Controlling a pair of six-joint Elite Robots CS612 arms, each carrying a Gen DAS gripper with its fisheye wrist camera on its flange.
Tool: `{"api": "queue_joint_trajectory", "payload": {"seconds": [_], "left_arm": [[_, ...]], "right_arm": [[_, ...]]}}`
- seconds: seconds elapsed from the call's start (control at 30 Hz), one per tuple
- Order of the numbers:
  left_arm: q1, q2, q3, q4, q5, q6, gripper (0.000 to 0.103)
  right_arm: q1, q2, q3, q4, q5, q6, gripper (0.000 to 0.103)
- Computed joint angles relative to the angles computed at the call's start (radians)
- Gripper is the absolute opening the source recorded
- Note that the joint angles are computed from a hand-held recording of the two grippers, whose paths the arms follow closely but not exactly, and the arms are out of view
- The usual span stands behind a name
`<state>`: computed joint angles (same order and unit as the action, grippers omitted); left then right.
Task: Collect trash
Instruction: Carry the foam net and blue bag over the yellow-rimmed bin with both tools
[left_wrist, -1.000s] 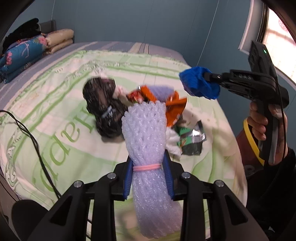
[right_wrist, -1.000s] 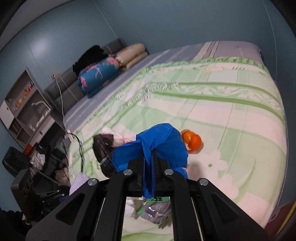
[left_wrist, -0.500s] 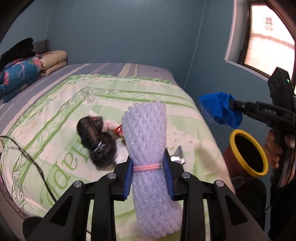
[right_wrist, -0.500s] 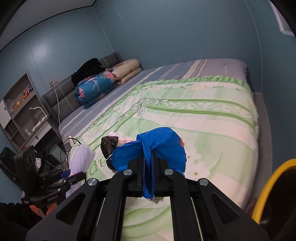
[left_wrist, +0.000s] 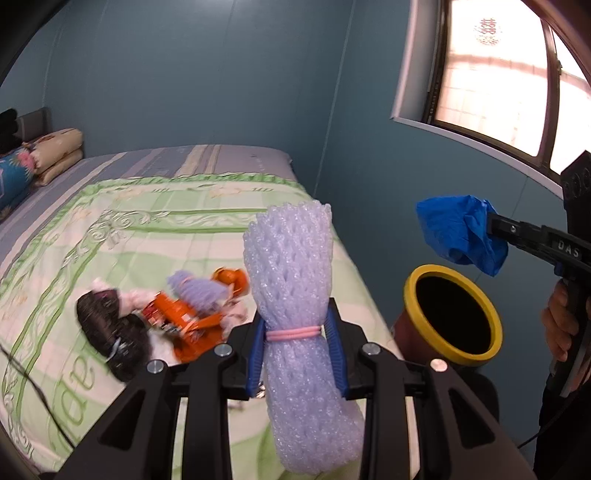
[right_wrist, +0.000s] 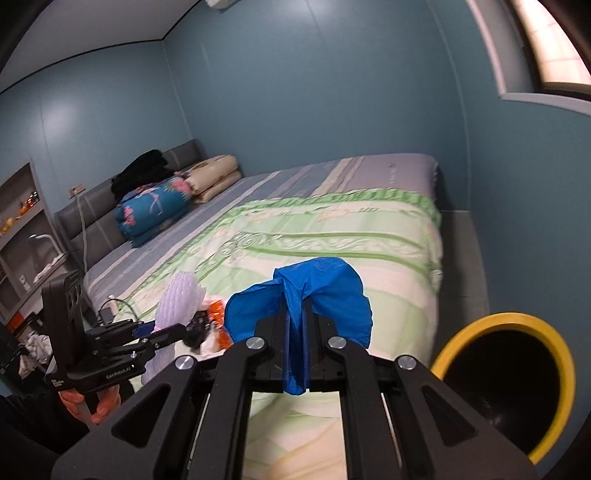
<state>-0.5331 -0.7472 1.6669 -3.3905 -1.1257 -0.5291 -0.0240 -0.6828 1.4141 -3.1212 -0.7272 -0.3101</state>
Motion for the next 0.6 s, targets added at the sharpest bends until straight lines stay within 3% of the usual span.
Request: {"api": "queue_joint_trajectory", "payload": {"seconds": [0.4,0.6], "left_arm": [[-0.009,0.081,-0.199,0.021,-0.069,0.109,0.029],[-0.010,0.136,-0.320,0.056,-0.153,0.133,0.029]], "right_arm": [[-0.057,0.011,0.014,-0.195,-0.114,0.143,0.004],[-0.073,0.028,0.015,-0.283,-0.199,0.195,0.004]]}}
